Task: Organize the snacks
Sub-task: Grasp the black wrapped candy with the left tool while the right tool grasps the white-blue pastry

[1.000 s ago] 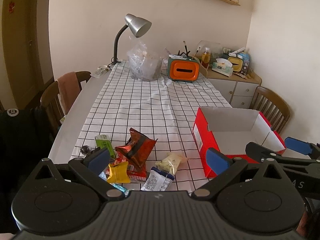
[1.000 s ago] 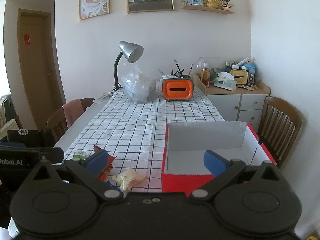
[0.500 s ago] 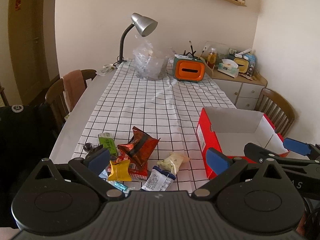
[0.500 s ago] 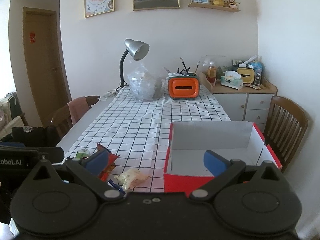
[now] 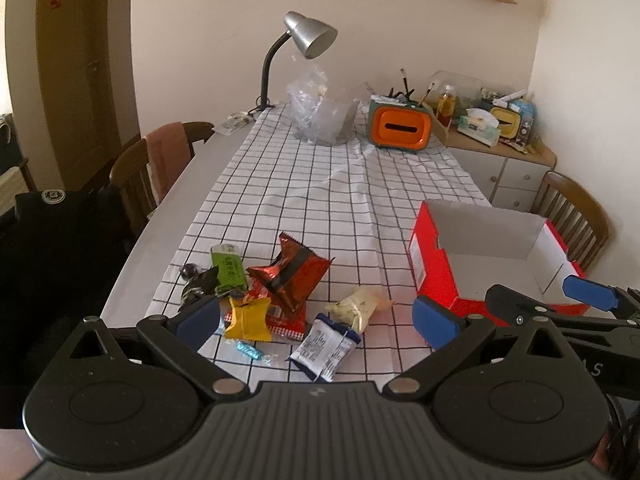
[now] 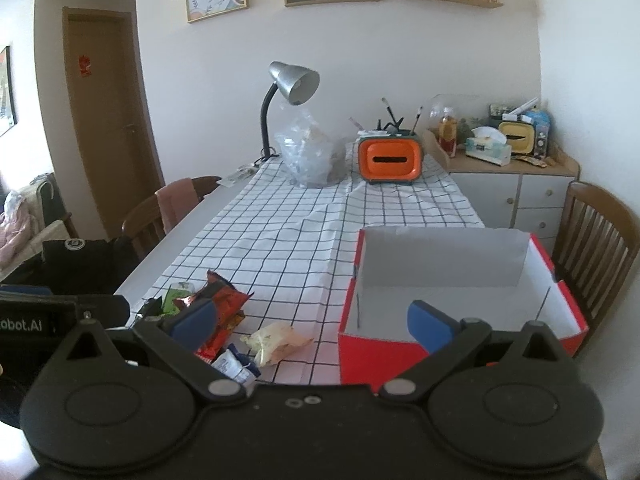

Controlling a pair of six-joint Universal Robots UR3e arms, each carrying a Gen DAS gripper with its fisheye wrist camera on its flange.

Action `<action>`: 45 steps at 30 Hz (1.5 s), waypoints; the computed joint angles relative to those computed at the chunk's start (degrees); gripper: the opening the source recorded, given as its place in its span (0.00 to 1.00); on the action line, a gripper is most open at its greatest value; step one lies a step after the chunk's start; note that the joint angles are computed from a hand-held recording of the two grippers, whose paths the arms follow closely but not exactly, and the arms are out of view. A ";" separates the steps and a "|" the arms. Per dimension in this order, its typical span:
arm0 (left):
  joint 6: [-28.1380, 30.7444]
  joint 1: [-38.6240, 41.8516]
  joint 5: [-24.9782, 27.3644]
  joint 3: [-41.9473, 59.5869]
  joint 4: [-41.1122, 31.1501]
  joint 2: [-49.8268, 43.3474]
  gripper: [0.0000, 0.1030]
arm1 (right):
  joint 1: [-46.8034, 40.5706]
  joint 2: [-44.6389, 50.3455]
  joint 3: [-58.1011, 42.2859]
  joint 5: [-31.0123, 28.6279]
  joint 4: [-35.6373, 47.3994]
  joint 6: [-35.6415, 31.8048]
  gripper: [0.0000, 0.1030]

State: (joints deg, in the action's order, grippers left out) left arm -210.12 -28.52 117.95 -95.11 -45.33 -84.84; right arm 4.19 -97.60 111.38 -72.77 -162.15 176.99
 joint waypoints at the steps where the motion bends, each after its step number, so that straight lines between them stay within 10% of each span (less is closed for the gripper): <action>1: -0.03 0.40 -0.20 -0.18 -0.13 0.22 1.00 | 0.08 0.36 -0.26 0.11 -0.11 -0.06 0.99; 18: 10.65 24.20 -18.90 -14.76 4.11 10.08 0.99 | 11.25 24.03 -21.71 -4.88 13.27 0.56 0.92; 36: 26.70 45.69 -32.00 -19.03 6.46 6.93 0.99 | 24.14 55.69 -65.03 -21.09 42.24 20.74 0.88; 45: 30.22 51.31 -36.23 -12.81 8.80 -2.28 0.98 | 24.62 58.07 -70.78 -22.10 47.92 22.42 0.65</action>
State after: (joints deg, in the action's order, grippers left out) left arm -179.90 22.80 81.72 -107.93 -36.53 -87.11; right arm 28.81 -39.53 40.59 -94.87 -114.24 199.41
